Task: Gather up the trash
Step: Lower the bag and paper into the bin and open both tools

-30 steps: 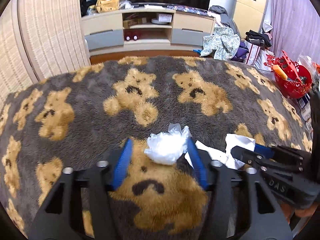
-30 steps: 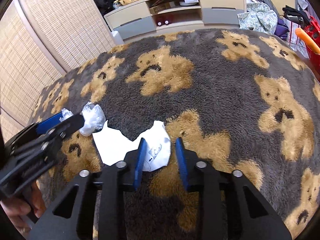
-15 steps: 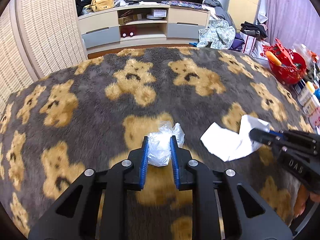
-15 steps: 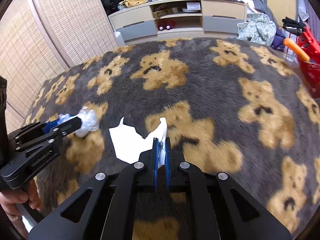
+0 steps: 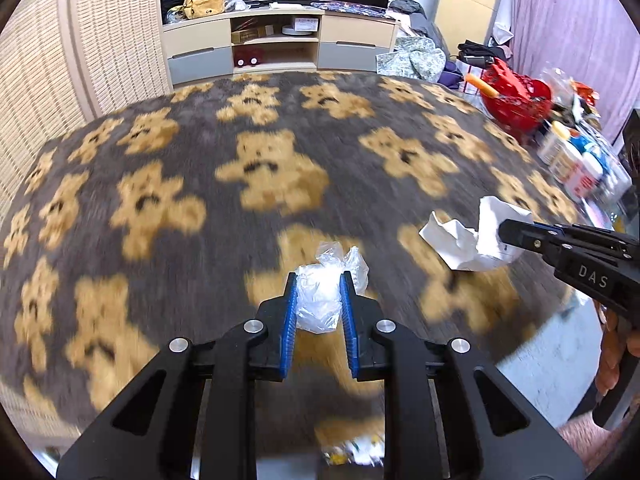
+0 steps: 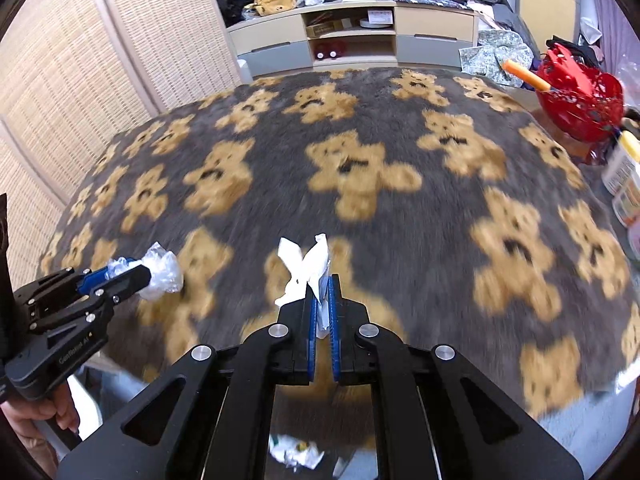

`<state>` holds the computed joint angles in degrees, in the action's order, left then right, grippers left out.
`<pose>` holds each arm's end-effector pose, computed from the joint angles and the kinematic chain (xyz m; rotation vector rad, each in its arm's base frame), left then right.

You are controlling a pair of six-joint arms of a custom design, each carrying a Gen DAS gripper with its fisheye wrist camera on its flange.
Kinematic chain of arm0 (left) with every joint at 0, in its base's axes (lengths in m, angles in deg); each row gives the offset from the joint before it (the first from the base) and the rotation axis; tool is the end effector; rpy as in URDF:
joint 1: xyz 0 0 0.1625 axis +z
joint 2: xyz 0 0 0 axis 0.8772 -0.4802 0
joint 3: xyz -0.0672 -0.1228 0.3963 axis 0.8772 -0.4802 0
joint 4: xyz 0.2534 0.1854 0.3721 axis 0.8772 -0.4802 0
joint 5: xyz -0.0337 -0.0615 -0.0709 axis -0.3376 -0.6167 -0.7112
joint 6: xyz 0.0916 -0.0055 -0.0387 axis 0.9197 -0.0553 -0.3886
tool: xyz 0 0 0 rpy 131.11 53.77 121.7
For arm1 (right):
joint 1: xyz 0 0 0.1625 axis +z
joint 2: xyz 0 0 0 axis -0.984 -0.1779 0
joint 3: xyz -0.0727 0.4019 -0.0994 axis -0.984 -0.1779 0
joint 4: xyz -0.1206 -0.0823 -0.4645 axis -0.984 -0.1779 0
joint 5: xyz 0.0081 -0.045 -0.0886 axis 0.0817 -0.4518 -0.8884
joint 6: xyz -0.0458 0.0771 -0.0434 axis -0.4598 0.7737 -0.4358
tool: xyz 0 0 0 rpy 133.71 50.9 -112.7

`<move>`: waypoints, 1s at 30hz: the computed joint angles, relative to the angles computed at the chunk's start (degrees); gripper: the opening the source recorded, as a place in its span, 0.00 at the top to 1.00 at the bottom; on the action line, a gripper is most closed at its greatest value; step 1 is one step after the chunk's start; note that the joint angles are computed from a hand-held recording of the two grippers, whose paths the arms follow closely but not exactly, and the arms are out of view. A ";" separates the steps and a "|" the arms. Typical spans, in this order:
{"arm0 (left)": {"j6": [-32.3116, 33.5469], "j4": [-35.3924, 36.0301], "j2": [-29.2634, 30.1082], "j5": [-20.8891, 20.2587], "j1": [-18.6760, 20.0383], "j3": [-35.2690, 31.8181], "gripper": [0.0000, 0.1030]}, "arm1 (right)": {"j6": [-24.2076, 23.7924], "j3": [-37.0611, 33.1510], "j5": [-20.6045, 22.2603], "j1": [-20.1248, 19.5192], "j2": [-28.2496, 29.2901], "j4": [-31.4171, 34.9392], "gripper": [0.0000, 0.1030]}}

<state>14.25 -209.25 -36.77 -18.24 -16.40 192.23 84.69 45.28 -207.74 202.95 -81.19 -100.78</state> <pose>-0.1445 -0.4191 0.2806 0.7627 2.4342 -0.5595 0.3264 -0.3863 0.1077 0.1910 -2.4227 0.8042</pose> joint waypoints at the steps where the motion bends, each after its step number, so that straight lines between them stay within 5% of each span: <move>1: -1.80 2.66 -2.81 -0.07 -1.39 1.22 0.82 | 1.16 0.78 -0.41 1.09 -0.44 0.51 0.93; 9: -15.73 22.01 -20.38 -0.36 -10.28 8.02 0.82 | 9.79 6.92 -0.48 7.95 -3.31 3.96 0.94; 20: -28.47 42.90 -40.29 -4.82 -18.48 16.28 0.82 | 16.39 12.25 2.82 11.46 -1.48 3.41 0.95; 30: -27.56 44.63 -45.46 -8.81 -14.86 21.80 0.81 | 16.25 15.25 7.18 5.94 5.74 -5.10 0.95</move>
<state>-13.31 -164.61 -82.23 -27.05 -31.26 214.02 100.94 60.54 -200.56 208.90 -75.45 -105.88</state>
